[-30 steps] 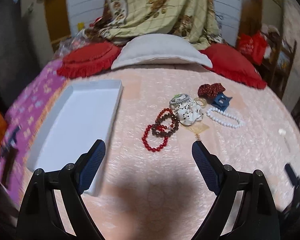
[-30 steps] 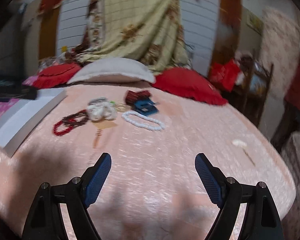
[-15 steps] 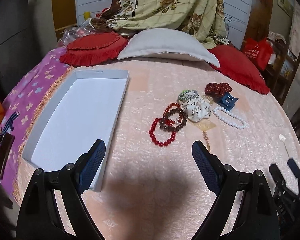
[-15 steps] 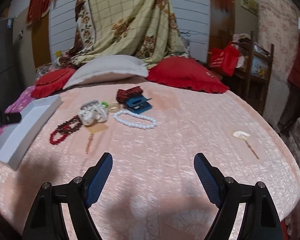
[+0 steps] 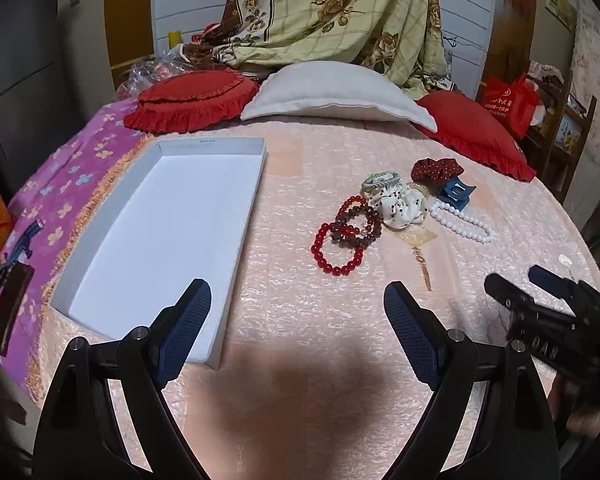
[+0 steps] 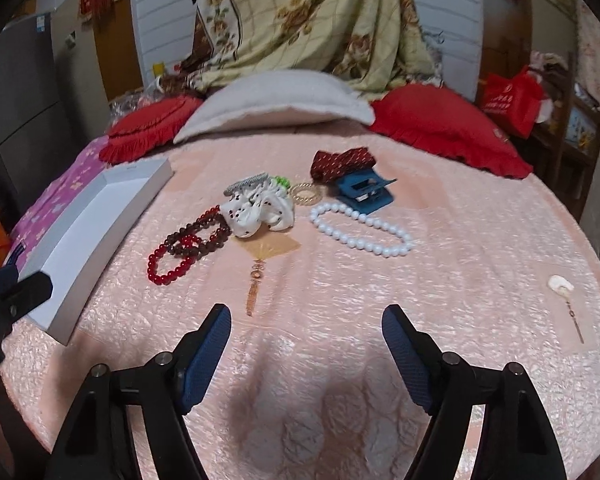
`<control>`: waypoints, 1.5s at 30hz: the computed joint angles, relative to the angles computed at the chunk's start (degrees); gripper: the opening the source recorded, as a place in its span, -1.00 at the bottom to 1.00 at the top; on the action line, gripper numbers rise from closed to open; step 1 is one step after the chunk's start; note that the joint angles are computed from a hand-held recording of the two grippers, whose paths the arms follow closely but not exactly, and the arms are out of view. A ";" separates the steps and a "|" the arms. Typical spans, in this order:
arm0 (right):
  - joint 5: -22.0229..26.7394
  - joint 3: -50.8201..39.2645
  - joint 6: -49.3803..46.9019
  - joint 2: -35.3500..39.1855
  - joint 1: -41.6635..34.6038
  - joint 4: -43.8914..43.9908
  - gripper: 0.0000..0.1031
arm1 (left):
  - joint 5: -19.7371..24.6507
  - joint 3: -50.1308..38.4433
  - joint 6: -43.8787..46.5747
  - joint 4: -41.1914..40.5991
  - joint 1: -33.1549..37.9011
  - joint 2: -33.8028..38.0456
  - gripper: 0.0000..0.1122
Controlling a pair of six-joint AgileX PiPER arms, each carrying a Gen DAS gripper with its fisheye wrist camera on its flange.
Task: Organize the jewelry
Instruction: 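Move the right tool toward the white polka-dot scrunchie, then close the right tool on the white polka-dot scrunchie and lift it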
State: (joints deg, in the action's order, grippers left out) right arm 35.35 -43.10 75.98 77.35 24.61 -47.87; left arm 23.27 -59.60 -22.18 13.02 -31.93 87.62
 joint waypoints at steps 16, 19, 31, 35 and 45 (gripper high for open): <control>-9.31 -21.61 -45.06 18.77 -16.29 38.24 -0.26 | 0.71 -1.60 21.44 -20.92 6.71 3.62 0.28; -6.83 -30.68 -51.17 24.90 -18.10 44.64 -0.38 | 0.84 -2.16 24.14 -23.52 7.40 4.06 0.28; 6.04 -58.21 -75.55 43.35 -23.86 78.61 -0.38 | 1.21 -3.34 26.49 -25.67 10.47 6.68 0.28; 1.43 -47.97 -72.54 34.82 -23.80 71.76 -0.15 | 1.60 -3.25 27.32 -27.68 10.85 7.10 0.28; -4.10 -35.48 -66.09 30.34 -23.49 58.27 -0.14 | 4.91 -7.08 28.98 -28.75 9.52 7.25 0.28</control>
State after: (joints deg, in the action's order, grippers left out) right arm 31.25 -78.58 9.89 107.69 1.12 10.39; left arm 28.18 -66.68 6.80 -15.73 -22.41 94.87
